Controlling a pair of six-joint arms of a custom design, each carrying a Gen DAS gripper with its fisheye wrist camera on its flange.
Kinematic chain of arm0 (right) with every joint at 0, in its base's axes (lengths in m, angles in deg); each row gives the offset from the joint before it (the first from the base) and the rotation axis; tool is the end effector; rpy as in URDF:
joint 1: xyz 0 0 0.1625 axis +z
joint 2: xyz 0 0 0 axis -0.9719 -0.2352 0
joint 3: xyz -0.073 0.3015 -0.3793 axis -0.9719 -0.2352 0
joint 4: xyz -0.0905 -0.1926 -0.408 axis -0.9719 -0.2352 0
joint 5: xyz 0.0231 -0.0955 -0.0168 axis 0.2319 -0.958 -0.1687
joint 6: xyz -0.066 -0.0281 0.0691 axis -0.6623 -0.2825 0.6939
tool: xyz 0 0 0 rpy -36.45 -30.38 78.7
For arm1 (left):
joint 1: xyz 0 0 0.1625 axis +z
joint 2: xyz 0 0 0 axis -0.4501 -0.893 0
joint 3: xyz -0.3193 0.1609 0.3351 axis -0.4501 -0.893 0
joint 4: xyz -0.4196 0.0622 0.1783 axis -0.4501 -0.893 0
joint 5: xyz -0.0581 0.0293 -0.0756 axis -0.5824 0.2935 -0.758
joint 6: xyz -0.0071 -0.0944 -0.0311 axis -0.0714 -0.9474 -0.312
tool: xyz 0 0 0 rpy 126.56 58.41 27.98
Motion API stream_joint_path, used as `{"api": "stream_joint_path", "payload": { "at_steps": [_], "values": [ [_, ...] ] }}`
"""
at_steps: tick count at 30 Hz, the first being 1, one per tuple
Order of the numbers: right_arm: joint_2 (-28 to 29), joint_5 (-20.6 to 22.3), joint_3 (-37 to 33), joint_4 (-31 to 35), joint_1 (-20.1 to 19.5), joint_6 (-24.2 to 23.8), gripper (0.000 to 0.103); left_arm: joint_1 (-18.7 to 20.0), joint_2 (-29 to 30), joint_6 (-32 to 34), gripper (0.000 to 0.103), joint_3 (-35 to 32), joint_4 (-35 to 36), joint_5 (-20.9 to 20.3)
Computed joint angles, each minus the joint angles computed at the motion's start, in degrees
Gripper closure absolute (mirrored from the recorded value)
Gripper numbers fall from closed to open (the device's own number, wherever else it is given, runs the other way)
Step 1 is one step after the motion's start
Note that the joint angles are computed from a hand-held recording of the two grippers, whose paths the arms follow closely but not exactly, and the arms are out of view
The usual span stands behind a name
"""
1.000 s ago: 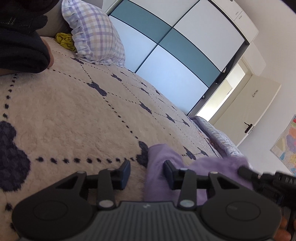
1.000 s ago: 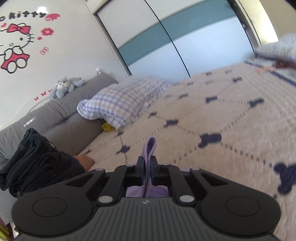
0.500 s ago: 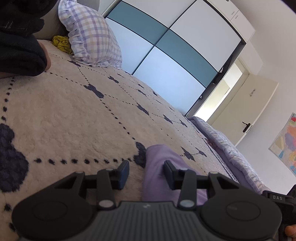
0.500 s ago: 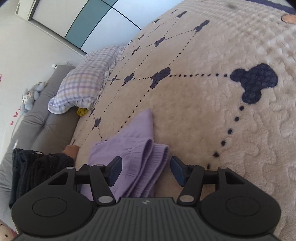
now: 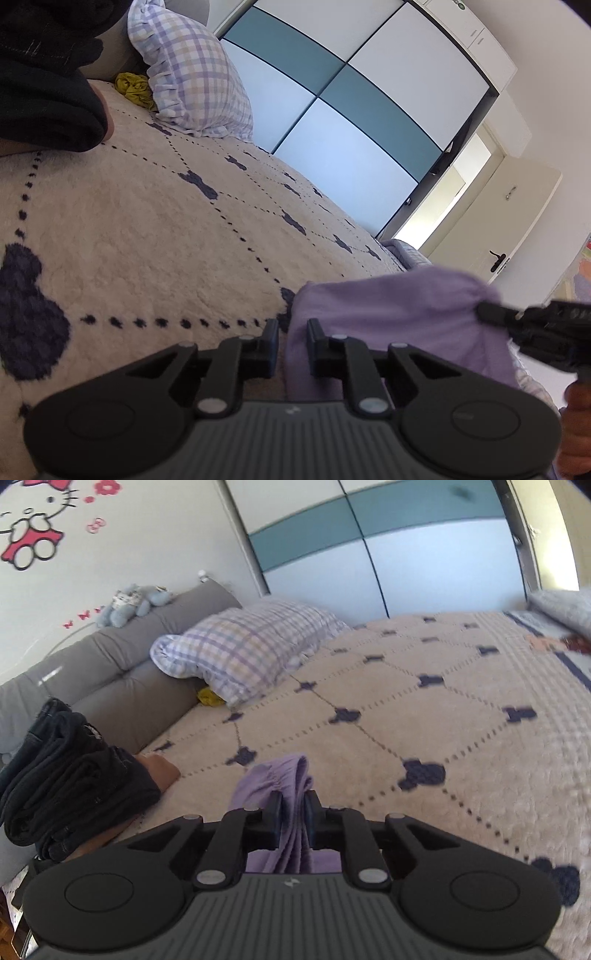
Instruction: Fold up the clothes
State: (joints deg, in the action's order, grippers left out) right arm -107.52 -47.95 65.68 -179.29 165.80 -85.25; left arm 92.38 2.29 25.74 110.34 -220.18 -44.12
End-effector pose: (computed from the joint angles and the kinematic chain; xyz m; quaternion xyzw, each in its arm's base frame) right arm 0.1228 -0.5583 0.1723 0.1911 -0.8825 0.4124 0.1206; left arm -0.0635 -0.5351 0.0775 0.1040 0.8605 -0.4983 0.0229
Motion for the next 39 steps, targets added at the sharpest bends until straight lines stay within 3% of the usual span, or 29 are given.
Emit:
{"api": "stream_joint_path", "payload": {
  "at_steps": [3, 4, 5, 7, 11, 14, 16, 19, 21, 23, 25, 27, 30, 33, 39],
  "values": [
    [2.07, -6.65, -1.97, 3.69, -2.67, 7.25, 0.079, 0.07, 0.09, -0.22, 0.080, 0.06, -0.47, -0.14],
    [2.46, -6.93, -1.98, 3.57, -3.87, 9.09, 0.073, 0.11, 0.10, -0.22, 0.079, 0.05, -0.57, -0.21],
    [2.01, -4.82, -0.72, 1.63, -5.00, 10.54, 0.065, 0.08, 0.09, -0.28, 0.077, 0.08, -0.55, -0.17],
    [1.22, -0.12, 1.73, -2.26, -7.47, 13.00, 0.064, 0.06, 0.06, -0.25, 0.072, 0.06, -0.54, -0.12],
    [-0.22, 1.06, 4.92, -5.69, -8.24, 13.73, 0.060, -0.05, 0.19, -0.13, 0.067, 0.24, -1.26, -0.23],
    [-1.93, 6.71, 7.31, -3.56, -9.48, 13.85, 0.055, 0.10, 0.29, 0.09, 0.065, 0.45, -2.37, -1.04],
    [-2.46, 9.92, 7.88, 0.08, -10.28, 13.69, 0.051, 0.30, 0.00, -0.02, 0.056, 0.67, -1.85, -2.32],
    [-0.45, 8.66, 8.32, -1.69, -10.52, 13.97, 0.050, 0.32, -0.98, -0.19, 0.045, 0.99, 1.01, -3.44],
    [0.88, 11.77, 9.20, -5.11, -12.06, 12.00, 0.050, -0.20, -1.81, 0.05, 0.045, 1.42, 3.81, -2.92],
    [2.40, 15.27, 10.04, -8.72, -13.78, 9.51, 0.051, -1.83, -2.18, 1.21, 0.045, 2.11, 5.73, 0.45],
    [3.53, 18.24, 10.76, -11.62, -15.26, 7.80, 0.051, -3.86, -1.74, 2.46, 0.053, 2.60, 5.67, 5.27],
    [3.58, 18.38, 10.75, -11.93, -15.43, 8.25, 0.055, -4.86, -1.72, 2.24, 0.065, 2.70, 6.51, 8.53],
    [4.04, 17.79, 10.62, -12.98, -15.29, 8.07, 0.062, -4.71, -2.18, 1.73, 0.073, 2.86, 7.63, 8.99],
    [4.69, 17.87, 10.98, -14.78, -15.40, 7.74, 0.065, -4.70, -2.13, 1.86, 0.073, 2.85, 7.72, 9.35],
    [4.80, 23.66, 11.61, -15.22, -18.33, 10.14, 0.067, -1.99, -3.00, -0.60, 0.059, 3.41, 6.66, 2.12]
  ]
}}
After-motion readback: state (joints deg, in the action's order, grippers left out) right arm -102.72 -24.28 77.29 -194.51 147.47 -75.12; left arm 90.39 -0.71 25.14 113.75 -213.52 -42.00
